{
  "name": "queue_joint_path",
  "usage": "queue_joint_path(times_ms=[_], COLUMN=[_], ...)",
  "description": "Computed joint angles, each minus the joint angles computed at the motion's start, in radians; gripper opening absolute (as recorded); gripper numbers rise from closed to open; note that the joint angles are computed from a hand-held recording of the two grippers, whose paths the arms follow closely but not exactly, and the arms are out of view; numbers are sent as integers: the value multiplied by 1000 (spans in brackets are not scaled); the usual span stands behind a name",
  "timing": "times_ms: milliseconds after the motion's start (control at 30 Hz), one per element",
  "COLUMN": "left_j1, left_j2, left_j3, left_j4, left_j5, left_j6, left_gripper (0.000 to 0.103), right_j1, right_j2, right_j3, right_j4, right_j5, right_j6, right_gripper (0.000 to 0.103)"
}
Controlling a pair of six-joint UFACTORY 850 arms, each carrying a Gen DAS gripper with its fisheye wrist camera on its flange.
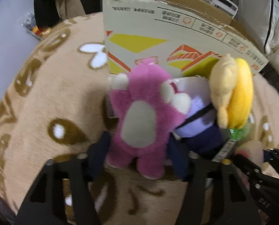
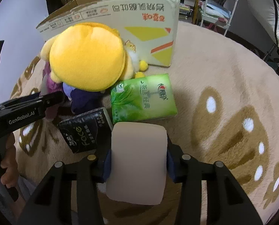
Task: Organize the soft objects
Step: 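Lift the pink bear with the left tool while the right tool carries the pink roll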
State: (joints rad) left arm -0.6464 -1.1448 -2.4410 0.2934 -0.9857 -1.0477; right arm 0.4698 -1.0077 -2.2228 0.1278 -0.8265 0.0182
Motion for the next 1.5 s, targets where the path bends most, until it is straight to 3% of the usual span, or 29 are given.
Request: queue_joint_path(times_ms=[100,300,600,800,1000,1133,1367,1500], left_j1=[-2,-28,-102,-142,-171,-184,-176,-148], left_j2=[37,69,157,228,308,312,262,203], left_j3=[65,94,182,261,355,344,238,119], left_j4=[11,97,350,554,701,756,816,801], left_j5=[36,26,-24,-38,-10,-38,-103,-90], left_j6=[-30,-72,-224,-368,-480,-485,-447,-382], left_gripper=[51,50,50,50,50,50,51,51], right_j1=[-4,10,11,10,10,5,5,-5], right_j2=[4,81,228,292,337,361,333,277], right_j3=[-1,103,305,371,412,417,326,220], right_j4=[-27,-90,-56,24,76,145,-182,16], right_j5=[19,134,451,573,644,703,747,723], right_j6=[17,48,5,-65,-110,-197,79,-114], right_gripper=[48,46,45,45,45,45,45,45])
